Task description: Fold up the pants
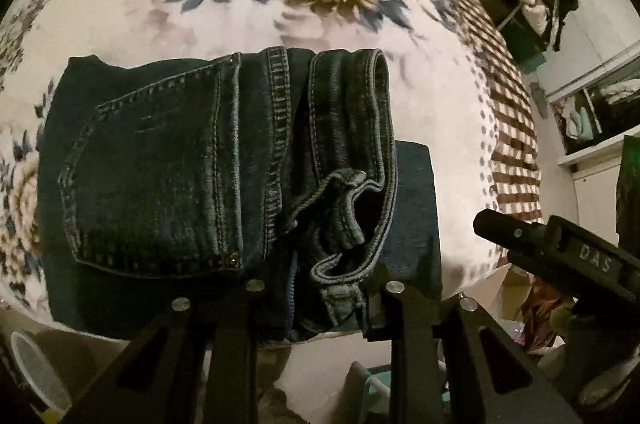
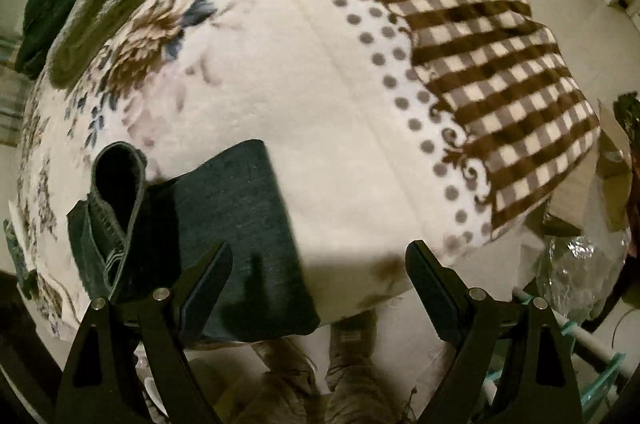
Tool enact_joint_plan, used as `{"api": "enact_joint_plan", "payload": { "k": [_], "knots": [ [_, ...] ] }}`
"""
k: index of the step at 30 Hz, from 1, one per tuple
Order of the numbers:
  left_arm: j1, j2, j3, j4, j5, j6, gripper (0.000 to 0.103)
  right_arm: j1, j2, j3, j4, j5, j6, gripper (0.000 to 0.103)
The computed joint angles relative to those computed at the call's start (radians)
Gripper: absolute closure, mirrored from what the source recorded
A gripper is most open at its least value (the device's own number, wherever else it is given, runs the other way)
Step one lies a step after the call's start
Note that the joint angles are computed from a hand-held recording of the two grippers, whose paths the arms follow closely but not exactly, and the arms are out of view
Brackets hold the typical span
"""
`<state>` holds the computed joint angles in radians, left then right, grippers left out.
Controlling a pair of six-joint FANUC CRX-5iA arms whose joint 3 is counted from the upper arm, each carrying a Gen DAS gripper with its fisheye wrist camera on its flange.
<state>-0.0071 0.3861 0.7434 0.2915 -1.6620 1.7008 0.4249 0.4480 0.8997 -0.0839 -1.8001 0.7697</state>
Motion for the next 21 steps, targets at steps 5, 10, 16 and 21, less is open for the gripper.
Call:
{"api": "enact_joint_plan", "payload": {
  "k": [5, 10, 16, 21],
  "knots": [
    [0.005, 0.066, 0.116, 0.017, -0.154, 0.004, 0.062, -0.007, 0.05, 0.105, -0.066, -0.012, 0.055, 0.011],
    [0.045, 0.064, 0.215, -0.017, -0.238, 0.039, 0.025, -0.03, 0.126, 0.253, -0.208, -0.016, 0.079, 0.01],
    [0.088, 0.079, 0.282, -0.197, -0.31, -0.004, 0.025, -0.02, 0.302, 0.497, -0.325, -0.13, 0.071, 0.01],
    [0.113, 0.071, 0.245, -0.315, -0.291, -0.065, 0.025, -0.008, 0.306, 0.437, -0.378, -0.07, 0.087, 0.012]
  ]
}}
